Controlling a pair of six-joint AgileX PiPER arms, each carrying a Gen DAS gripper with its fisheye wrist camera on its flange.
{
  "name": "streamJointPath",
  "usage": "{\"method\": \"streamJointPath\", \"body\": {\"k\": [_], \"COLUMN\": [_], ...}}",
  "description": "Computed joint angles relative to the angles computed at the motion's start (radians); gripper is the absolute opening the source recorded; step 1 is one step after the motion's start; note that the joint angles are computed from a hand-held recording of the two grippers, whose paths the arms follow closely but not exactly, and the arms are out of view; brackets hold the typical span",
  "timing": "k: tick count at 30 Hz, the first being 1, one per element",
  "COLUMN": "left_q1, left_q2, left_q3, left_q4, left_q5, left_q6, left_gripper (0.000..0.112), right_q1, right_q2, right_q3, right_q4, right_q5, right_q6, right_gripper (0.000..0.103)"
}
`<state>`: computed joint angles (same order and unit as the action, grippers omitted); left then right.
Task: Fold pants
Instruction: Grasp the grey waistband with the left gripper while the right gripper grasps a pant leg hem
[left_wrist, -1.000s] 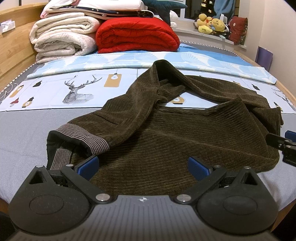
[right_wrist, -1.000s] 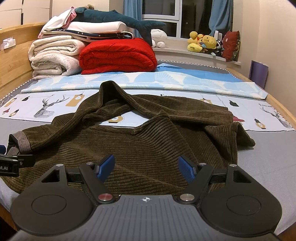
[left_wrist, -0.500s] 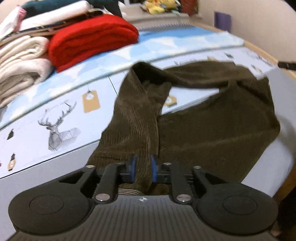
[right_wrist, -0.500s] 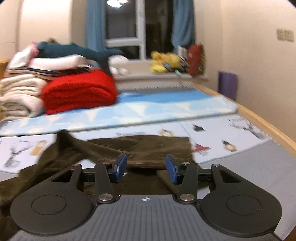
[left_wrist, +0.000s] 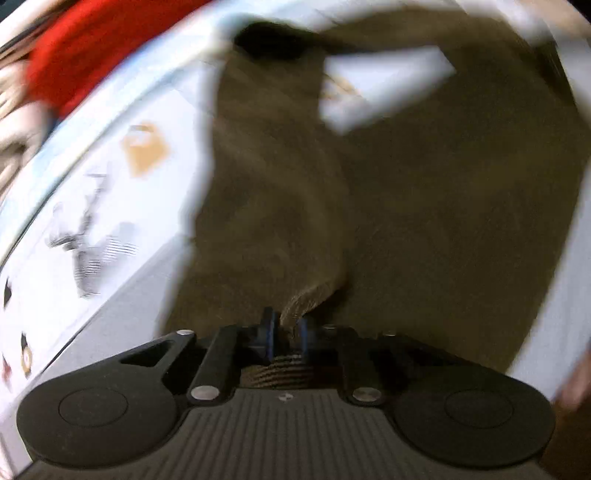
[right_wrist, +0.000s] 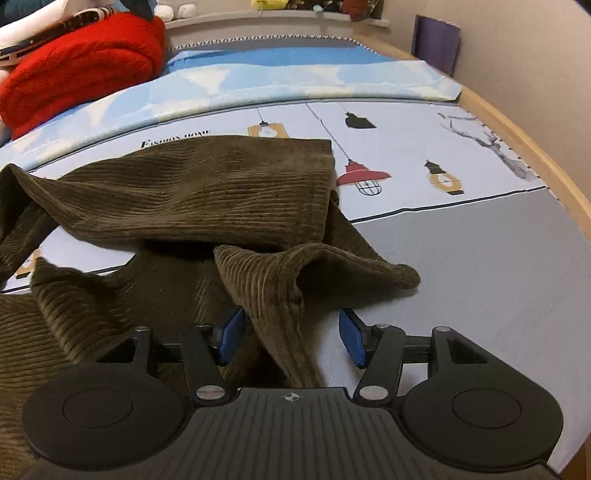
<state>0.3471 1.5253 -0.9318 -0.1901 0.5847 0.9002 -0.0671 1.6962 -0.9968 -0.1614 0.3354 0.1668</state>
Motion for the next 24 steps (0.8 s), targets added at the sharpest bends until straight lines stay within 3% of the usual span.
{"method": "streamJointPath", "body": {"k": [1,3,5,6,9,12,13,15,18,21,22,24], "left_q1": [0.053,0.14,0.207,0.227,0.287,0.34,0.365,0.371,0.391,0.414,0.417,0.413], "left_q2": [0.007,-0.012,-0.001,0.016,0.077,0.15,0.169,0.221,0.254,0.26,0.25,0.208], "left_q3": [-0.052,-0.092,-0.114,-0.127,-0.191,-0.262,-0.263,-0.263,-0.231,-0.198,-0.174,-0.116], "left_q4": [-0.062,-0.173,-0.293,-0.294,-0.222,-0.156,-0.13,-0.024,0.023,-0.009,-0.011,-0.003], "left_q5": [-0.051,-0.243,-0.34,-0.329,-0.148,0.044,0.103,0.199,0.262,0.281,0.267,0.219], "left_q6": [-0.056,-0.209,-0.237,-0.256,-0.285,-0.3,-0.305,-0.371,-0.353,-0.266,-0.234,-0.188], "left_gripper": [0.012,0.013,0.037,0.06,0.061,0.067,0.074,0.075,0.075,0.068,0.052,0.037], "right_q1": [-0.004,-0.011,-0.022,-0.028,-0.041,-0.055,-0.064,-0.081,-0.1,-0.127,-0.138,-0.162], "right_q2": [0.01,0.038,0.043,0.045,0.044,0.032,0.025,0.011,-0.022,-0.071,-0.093,-0.127], "right_q3": [-0.011,-0.042,-0.054,-0.057,-0.059,-0.05,-0.047,-0.04,-0.016,0.016,0.028,0.046], "right_q4": [-0.008,0.015,0.095,0.133,0.211,0.271,0.304,0.359,0.377,0.366,0.319,0.158], "right_q5": [0.007,0.019,0.019,0.016,0.014,0.004,0.008,0.015,0.009,-0.005,-0.011,-0.002], "right_q6": [0.002,-0.024,-0.092,-0.123,-0.185,-0.225,-0.248,-0.281,-0.288,-0.265,-0.212,-0.032], "right_gripper": [0.058,0.057,0.054,0.05,0.027,0.017,0.015,0.015,0.013,0.012,0.011,0.011]}}
